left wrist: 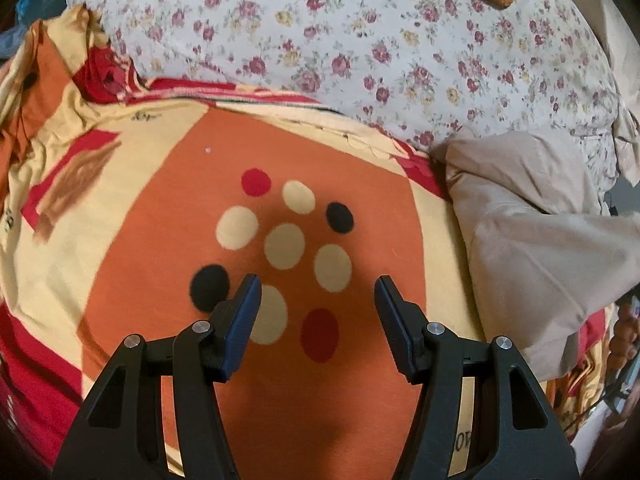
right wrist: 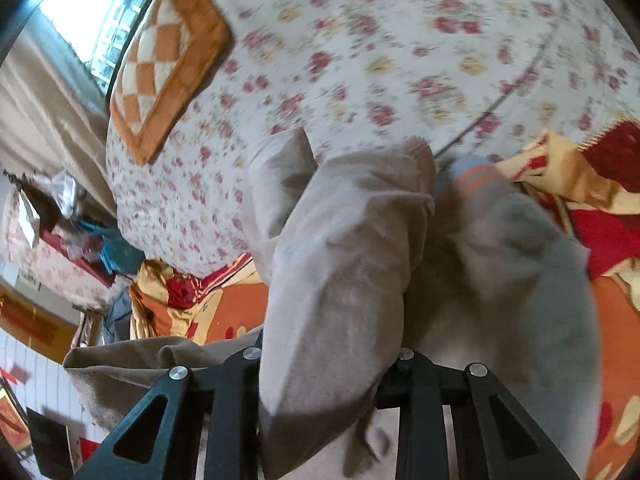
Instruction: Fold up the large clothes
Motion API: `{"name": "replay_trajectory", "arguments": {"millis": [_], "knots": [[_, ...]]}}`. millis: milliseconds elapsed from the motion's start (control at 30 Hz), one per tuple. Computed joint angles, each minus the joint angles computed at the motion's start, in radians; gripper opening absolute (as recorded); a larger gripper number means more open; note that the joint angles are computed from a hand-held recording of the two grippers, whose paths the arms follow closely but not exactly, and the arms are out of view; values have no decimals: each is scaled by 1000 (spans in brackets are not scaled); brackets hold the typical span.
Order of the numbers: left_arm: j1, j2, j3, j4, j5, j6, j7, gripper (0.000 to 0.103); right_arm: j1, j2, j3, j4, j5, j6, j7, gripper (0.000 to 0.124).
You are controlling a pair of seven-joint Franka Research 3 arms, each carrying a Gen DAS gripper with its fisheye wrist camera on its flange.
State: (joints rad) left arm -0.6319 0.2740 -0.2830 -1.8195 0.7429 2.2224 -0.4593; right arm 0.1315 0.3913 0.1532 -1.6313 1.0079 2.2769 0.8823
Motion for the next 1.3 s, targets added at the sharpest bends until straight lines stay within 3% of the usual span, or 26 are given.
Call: {"name": "replay_trajectory", "arguments": {"millis": [333, 500, 567, 633, 767, 867, 1133, 1300], "knots": [[1, 21, 3, 17, -20, -5, -11, 59, -110, 45, -13, -1, 134, -48, -66, 24], [-15, 55, 17, 68, 44, 46, 13, 59, -141, 102, -27, 1, 127, -67, -67, 25], [-26, 74, 21, 101, 57, 47, 41, 59, -174, 122, -20, 13, 154, -117, -33, 34], [-39, 96, 25, 137, 66, 37, 74, 59, -190, 86, -25, -11, 168, -109, -29, 47], [-55, 131, 36, 187, 68, 50, 127, 59, -215, 6, -39, -54, 194, -143, -58, 52], [-70, 155, 50, 224, 95, 100, 150, 59, -226, -56, -54, -91, 238, -196, -83, 68], [-111, 238, 74, 341, 142, 256, 259, 59, -196, -143, -99, -148, 297, -304, -163, 71], [-169, 329, 110, 454, 137, 345, 265, 59, -146, -149, -112, -170, 193, -252, -145, 71]]}}
